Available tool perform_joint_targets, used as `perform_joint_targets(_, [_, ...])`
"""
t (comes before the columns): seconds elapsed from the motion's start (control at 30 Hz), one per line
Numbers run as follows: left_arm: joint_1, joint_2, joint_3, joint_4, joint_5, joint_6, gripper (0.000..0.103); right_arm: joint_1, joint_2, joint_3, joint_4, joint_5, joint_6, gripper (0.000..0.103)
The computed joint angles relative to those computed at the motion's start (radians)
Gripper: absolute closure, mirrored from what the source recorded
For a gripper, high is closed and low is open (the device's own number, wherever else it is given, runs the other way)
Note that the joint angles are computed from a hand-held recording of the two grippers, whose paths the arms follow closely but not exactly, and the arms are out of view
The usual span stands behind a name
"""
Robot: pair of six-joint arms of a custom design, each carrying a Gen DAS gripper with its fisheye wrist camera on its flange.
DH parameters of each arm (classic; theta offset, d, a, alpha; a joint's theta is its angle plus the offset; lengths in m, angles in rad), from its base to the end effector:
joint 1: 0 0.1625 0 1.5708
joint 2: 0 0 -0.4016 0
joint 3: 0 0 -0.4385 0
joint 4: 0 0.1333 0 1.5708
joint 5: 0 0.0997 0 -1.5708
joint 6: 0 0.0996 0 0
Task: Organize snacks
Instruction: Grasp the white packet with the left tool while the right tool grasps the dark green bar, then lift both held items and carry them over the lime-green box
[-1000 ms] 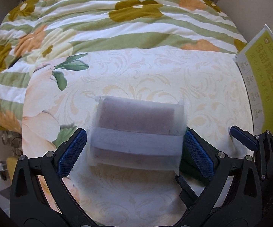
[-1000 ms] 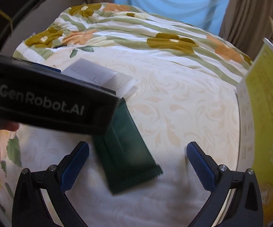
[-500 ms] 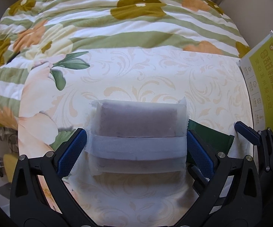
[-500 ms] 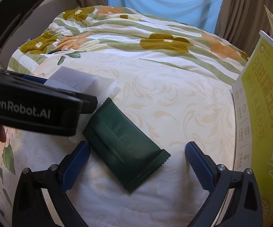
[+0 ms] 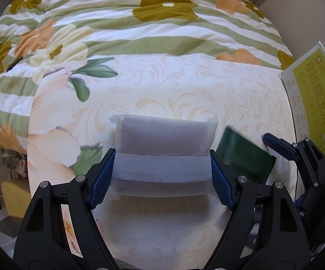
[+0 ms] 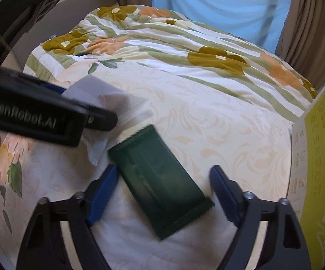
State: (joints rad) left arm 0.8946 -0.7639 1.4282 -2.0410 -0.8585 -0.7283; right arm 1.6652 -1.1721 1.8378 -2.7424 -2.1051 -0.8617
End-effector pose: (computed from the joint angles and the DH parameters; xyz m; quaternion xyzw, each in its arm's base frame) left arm -0.2950 -0.6846 0.0768 0.0095 0.9334 -0.1548 0.3236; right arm 0.1416 -0.6189 0.2351 0.3709 -0.8595 0.1282 0.3274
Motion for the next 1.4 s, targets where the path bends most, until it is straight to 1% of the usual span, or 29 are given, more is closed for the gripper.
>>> perform_joint_targets(0.03, [-0.001,-0.006,0.008,0.0,-0.001,-0.006,0.027,0.001,0.002,-0.002,-0.006,-0.004,0.01,0.039])
perform_joint_targets(0.13, [-0.008,-0.021,0.036,-0.011,-0.004,-0.015,0.027,0.002,0.005,-0.002,-0.025,-0.017,0.053,0.044])
perform_joint_targets(0.23, [-0.013,-0.03,0.059,-0.03,-0.005,-0.008,0.027,0.004,0.005,0.003,-0.047,-0.032,0.08,0.044])
perform_joint_targets(0.33, [-0.012,-0.03,0.069,-0.052,-0.008,0.003,0.022,0.004,-0.002,0.015,-0.066,-0.039,0.096,0.044])
perform_joint_targets(0.47, [-0.019,-0.012,0.061,-0.052,0.019,0.047,0.019,0.002,-0.012,0.03,-0.081,-0.04,0.093,0.045])
perform_joint_targets(0.5, [-0.02,-0.011,0.064,-0.061,0.022,0.06,0.019,0.003,-0.013,0.032,-0.082,-0.04,0.093,0.047])
perform_joint_targets(0.57, [-0.021,-0.016,0.071,-0.075,0.02,0.077,0.024,0.005,-0.015,0.037,-0.085,-0.038,0.09,0.054])
perform_joint_targets(0.6, [-0.02,-0.021,0.076,-0.085,0.013,0.081,0.026,0.006,-0.016,0.039,-0.087,-0.037,0.088,0.061])
perform_joint_targets(0.63, [-0.018,-0.028,0.082,-0.097,0.004,0.084,0.029,0.009,-0.014,0.041,-0.094,-0.043,0.09,0.062])
perform_joint_targets(0.73, [-0.013,-0.042,0.093,-0.108,-0.016,0.093,0.031,0.008,-0.019,0.043,-0.091,-0.04,0.125,0.062])
perform_joint_targets(0.97, [-0.043,-0.1,0.147,-0.133,-0.01,0.106,0.031,0.036,-0.052,0.047,-0.046,-0.056,0.225,0.062])
perform_joint_targets(1.1, [-0.08,-0.143,0.167,-0.13,0.007,0.126,0.031,0.075,-0.089,0.059,-0.042,-0.063,0.273,0.062])
perform_joint_targets(1.23, [-0.126,-0.184,0.168,-0.112,0.026,0.145,0.031,0.131,-0.143,0.065,-0.039,-0.069,0.345,0.062])
perform_joint_targets(1.4, [-0.182,-0.199,0.135,-0.139,0.012,0.206,0.031,0.197,-0.224,0.059,-0.024,-0.1,0.42,0.062])
